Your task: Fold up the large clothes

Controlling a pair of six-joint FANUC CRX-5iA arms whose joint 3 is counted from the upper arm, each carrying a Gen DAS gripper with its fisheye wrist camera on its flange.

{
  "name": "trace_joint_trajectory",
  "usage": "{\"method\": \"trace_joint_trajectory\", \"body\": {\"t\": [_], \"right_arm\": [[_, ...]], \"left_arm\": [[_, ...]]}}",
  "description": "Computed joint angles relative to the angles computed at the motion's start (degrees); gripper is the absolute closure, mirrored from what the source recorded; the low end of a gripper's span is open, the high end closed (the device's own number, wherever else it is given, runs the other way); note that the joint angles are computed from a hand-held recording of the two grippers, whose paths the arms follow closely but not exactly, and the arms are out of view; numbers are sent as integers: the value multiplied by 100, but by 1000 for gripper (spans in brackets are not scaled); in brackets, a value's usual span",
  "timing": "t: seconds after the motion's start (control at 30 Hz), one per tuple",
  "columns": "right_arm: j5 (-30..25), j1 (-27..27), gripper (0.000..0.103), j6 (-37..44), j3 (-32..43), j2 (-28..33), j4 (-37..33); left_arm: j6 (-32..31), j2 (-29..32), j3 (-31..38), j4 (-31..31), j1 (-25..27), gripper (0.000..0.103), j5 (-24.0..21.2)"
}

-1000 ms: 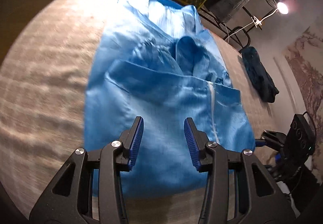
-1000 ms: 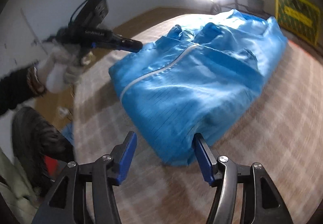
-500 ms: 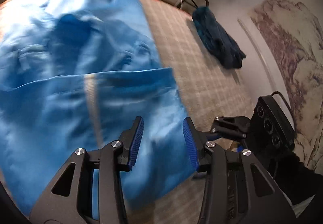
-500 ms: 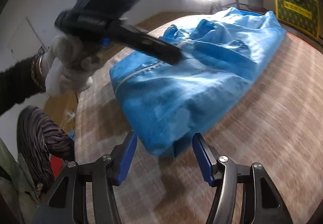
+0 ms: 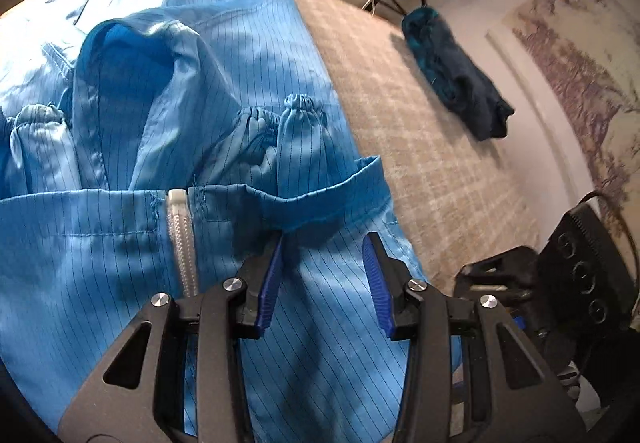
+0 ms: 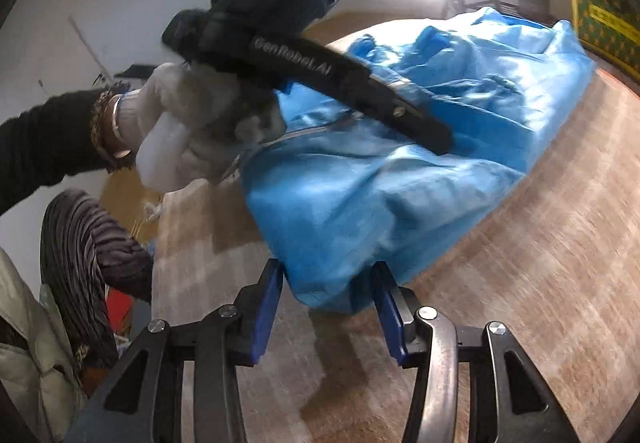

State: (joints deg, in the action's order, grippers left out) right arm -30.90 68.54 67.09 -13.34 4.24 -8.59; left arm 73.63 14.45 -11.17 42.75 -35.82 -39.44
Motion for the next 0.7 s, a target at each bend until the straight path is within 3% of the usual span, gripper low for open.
{"method": "trace_joint_trajectory", "body": {"t": [0.07, 0.17, 0.2, 0.23, 0.27, 0.33, 0.43, 0.5, 0.57, 0.63, 0.7], "right_arm": [[59, -21, 54, 0, 110, 105, 36], [-91, -210, 55, 300, 367, 278, -488], [-175, -283, 62, 562, 427, 277, -828], [-332, -413, 77, 987, 565, 312, -1251], [-500, -447, 77, 1216, 638, 305, -1513], [-490, -349, 78, 1193, 523, 220, -1379], [-544, -440, 88, 1112, 528, 205, -1529], [-666, -474, 89, 943, 541, 196, -1453], [-673, -331, 86, 500, 383, 15, -962], [-433, -190, 86, -43, 69, -300, -508], [-62, -75, 85, -781, -345, -640, 58]], "left_arm": [[-169, -7, -123, 264, -34, 61, 163], [-141, 16, -140, 255, -40, 61, 250], [-111, 18, -140, 209, -46, 61, 300], [-93, 28, -137, 175, -57, 62, 343], [-72, 34, -144, 119, -69, 68, 400], [271, 47, -81, -251, -84, 83, 525], [-19, 29, -317, 276, -41, 89, 631], [16, 40, -304, 292, -1, 91, 554], [418, 16, -112, -184, 35, 91, 366], [574, -227, -140, -534, 51, 91, 412], [450, -566, -410, -450, 108, 91, 564]]}}
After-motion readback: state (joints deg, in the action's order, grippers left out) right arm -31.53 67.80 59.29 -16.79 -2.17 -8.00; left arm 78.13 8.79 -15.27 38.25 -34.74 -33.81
